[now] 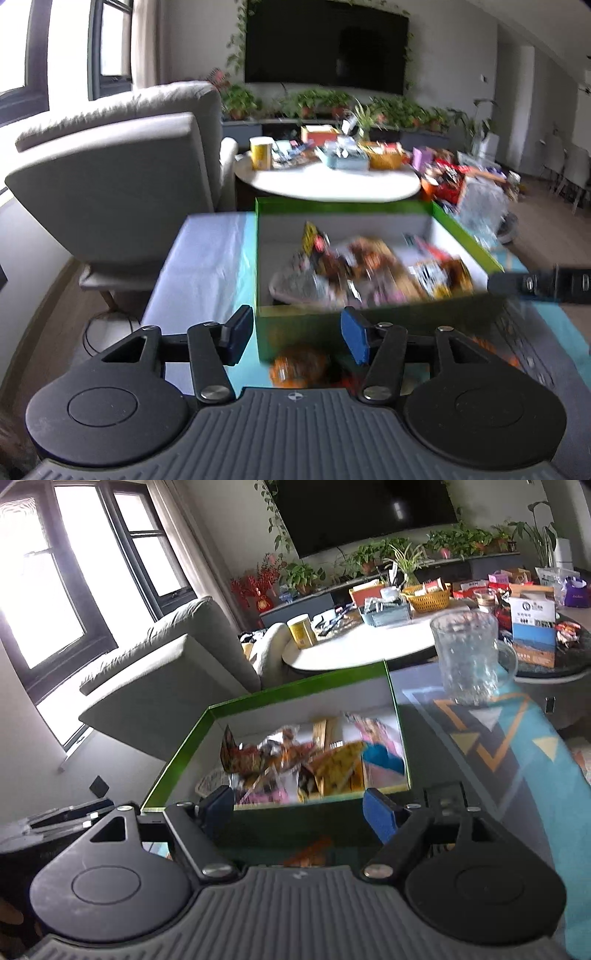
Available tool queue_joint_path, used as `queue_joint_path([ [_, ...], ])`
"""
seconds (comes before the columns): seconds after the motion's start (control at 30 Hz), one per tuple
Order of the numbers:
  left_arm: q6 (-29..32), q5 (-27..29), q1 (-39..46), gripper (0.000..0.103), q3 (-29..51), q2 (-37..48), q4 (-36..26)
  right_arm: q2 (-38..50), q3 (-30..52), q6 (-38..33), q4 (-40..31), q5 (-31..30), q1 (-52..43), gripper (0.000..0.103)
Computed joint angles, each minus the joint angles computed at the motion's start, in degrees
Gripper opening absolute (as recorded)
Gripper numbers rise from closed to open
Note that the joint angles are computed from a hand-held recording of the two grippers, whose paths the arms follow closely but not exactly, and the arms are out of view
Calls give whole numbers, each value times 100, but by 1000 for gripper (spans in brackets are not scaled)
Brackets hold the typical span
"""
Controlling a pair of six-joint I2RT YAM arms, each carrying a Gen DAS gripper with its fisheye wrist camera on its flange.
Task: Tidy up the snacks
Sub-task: 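Move both tools down to the remaining snacks beside the box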
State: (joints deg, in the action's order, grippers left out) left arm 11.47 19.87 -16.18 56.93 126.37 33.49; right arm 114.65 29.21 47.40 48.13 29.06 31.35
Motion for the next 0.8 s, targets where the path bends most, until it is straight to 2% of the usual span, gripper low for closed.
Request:
queue_joint_path([
  [0.13,298,237,135,53,-166,69,-274,-37,-213,216,27,153,220,58],
  [0.33,153,412,201,53,-156,288,-531,4,-271,472,-207,292,447,58],
  [0.7,986,815,370,54,81,435,-851,267,-256,796,-399,311,615,58],
  [0.8,1506,1069,455,55,178,388,-1115,332,-243,892,-452,271,613,58],
])
